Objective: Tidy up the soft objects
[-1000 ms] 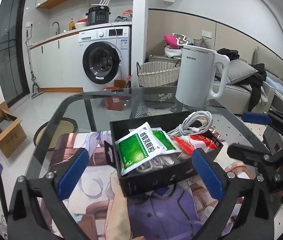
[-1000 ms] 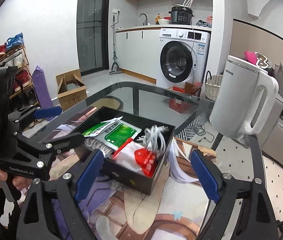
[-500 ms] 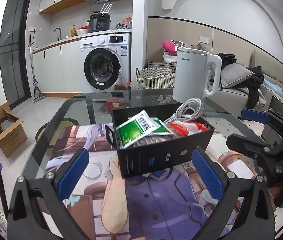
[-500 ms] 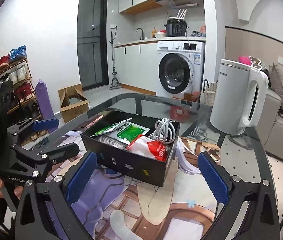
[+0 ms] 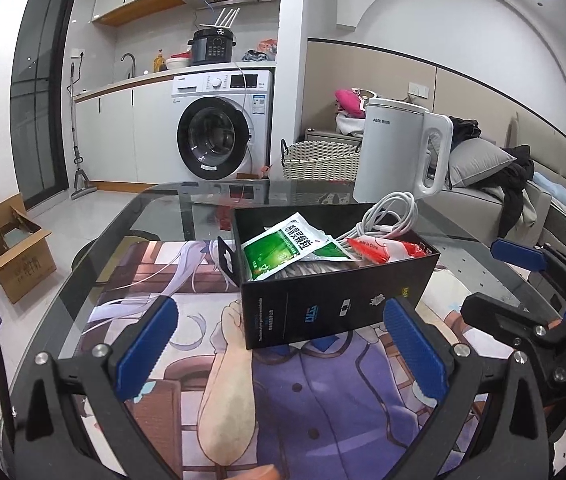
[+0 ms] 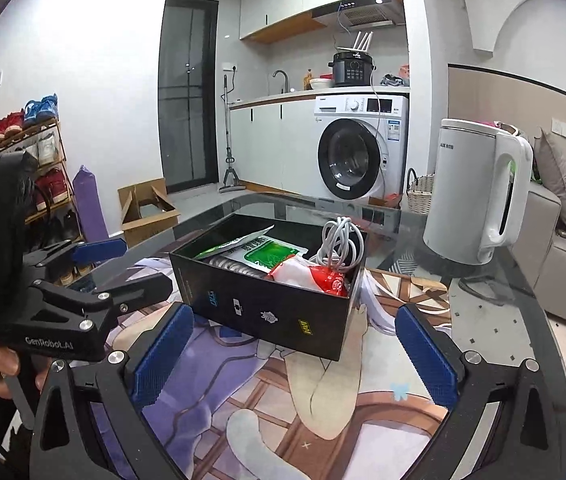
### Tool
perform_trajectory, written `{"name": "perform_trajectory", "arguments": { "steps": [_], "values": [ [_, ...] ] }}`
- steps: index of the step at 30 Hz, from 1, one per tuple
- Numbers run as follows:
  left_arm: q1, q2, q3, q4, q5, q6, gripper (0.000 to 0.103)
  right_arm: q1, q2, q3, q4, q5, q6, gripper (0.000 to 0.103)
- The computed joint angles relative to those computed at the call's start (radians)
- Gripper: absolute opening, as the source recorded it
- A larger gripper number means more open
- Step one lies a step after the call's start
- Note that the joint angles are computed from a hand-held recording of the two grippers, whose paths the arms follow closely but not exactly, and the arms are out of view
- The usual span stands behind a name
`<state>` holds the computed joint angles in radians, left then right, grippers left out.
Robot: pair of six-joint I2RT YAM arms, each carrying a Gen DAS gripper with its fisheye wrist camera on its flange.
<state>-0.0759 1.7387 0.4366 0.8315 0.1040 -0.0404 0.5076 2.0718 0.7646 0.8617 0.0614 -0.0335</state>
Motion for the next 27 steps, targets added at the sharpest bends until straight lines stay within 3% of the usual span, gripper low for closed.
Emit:
{"name": "perform_trajectory", "arguments": {
  "steps": [16,27],
  "values": [
    [0.001,0.006,-0.023,0.055,0.014,0.009,0.103,0.015,-0.002,-0.059,0.123,0.068,0.008,0.103],
    [-0.009,0.007,-0.029,0.074,0.002,0.012,0.103,0.016,-0.003,-0.063,0.124,0.070,0.009,0.103]
  ]
}}
